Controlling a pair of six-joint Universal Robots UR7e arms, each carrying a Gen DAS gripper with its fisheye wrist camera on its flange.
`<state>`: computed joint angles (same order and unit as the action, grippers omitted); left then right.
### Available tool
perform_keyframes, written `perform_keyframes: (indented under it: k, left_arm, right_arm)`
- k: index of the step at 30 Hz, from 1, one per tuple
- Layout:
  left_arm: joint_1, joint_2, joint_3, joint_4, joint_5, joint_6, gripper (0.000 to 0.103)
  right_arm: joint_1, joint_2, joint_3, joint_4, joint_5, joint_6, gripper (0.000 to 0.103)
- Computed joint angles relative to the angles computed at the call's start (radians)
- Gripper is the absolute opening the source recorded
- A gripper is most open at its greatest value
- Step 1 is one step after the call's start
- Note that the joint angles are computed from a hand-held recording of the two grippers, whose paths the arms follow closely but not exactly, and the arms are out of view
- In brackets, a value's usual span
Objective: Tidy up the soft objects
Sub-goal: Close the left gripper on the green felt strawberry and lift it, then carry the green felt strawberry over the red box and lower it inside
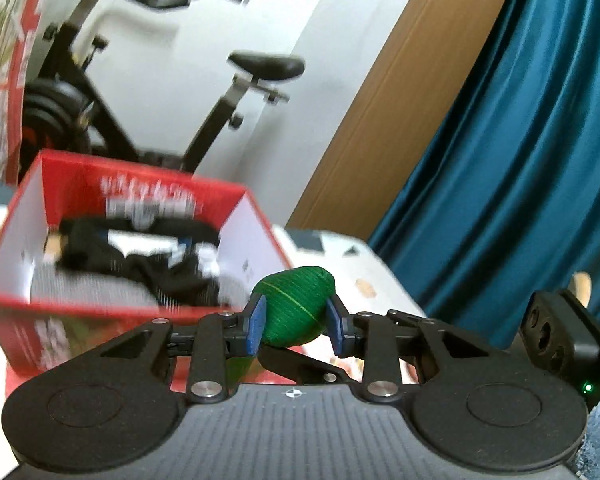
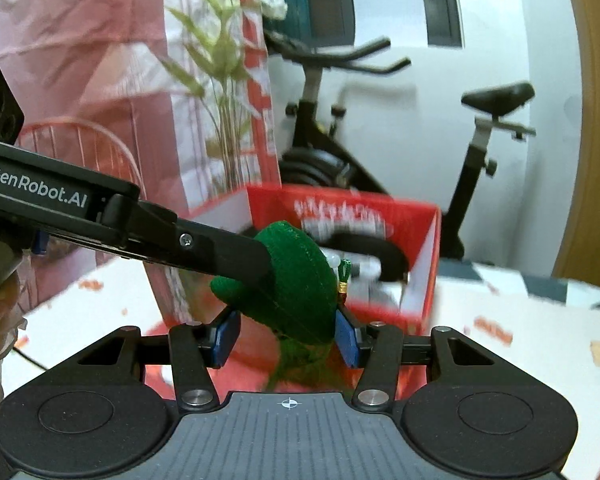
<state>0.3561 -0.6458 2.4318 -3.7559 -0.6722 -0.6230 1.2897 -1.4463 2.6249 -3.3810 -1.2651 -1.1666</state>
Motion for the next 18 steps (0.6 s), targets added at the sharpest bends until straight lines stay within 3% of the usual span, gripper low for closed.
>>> perform_keyframes:
  k: [13,18]
  left_arm:
    - [0.017,-0.095,-0.089,-0.14,0.035,0.378,0.034]
    - [0.036,-0.13,-0.076,-0.138,0.049,0.419,0.034]
  right_arm:
    - [0.211,0.038,-0.165,-0.02,0.026,0.095,0.047]
    - [0.274,0.122,-0.215,-0.079,0.02,0.113,0.047]
